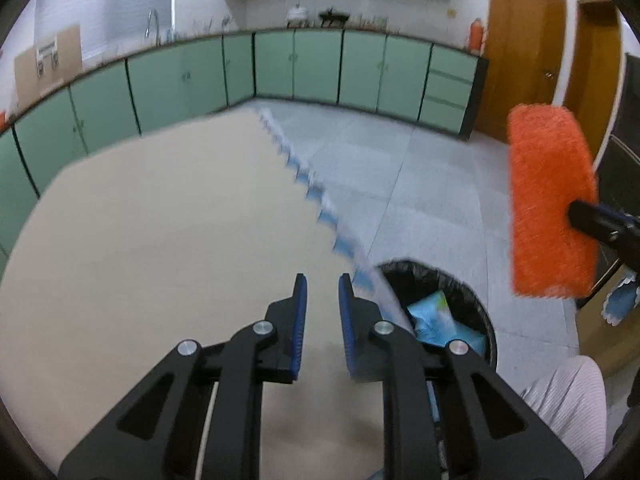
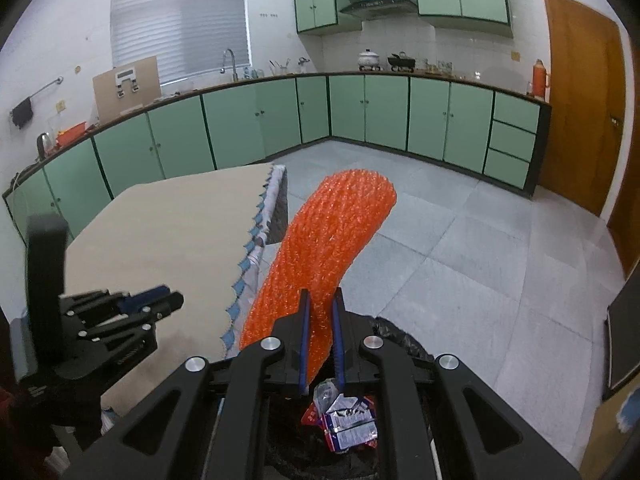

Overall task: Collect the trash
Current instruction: 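Lift and carry the milk carton and foam net over the trash bin, then open both tools over the trash bin to drop the carton and net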

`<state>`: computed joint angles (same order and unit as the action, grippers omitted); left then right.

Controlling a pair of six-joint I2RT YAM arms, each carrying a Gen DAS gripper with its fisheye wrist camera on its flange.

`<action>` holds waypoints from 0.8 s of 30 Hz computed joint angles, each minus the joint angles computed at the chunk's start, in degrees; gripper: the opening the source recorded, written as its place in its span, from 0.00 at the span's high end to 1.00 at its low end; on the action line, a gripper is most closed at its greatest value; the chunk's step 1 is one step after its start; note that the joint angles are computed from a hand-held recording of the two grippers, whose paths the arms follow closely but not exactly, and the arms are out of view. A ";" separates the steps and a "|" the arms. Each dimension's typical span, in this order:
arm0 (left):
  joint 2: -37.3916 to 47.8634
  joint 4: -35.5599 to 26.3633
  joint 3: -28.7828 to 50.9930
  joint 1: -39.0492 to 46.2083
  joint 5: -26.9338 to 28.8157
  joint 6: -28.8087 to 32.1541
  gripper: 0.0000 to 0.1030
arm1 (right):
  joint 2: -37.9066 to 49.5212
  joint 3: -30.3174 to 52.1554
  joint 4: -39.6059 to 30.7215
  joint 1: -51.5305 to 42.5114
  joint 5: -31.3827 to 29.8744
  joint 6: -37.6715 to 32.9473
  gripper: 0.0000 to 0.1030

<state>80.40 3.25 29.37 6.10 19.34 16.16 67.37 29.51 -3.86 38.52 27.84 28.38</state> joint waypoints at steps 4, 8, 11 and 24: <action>0.38 -0.04 0.48 1.07 0.70 1.32 0.83 | -0.99 -1.94 0.89 -1.63 -1.06 0.20 0.90; 0.22 -0.24 1.35 1.43 1.47 1.87 0.79 | -1.52 -3.30 1.37 -2.69 -2.02 0.24 0.90; 0.80 -0.67 1.92 1.75 1.96 1.89 0.78 | -1.13 -3.39 1.06 -3.31 -2.20 0.18 0.90; -2.22 -2.39 1.92 3.33 4.11 1.00 0.72 | 2.79 -3.38 -0.15 -5.14 -1.47 1.73 0.89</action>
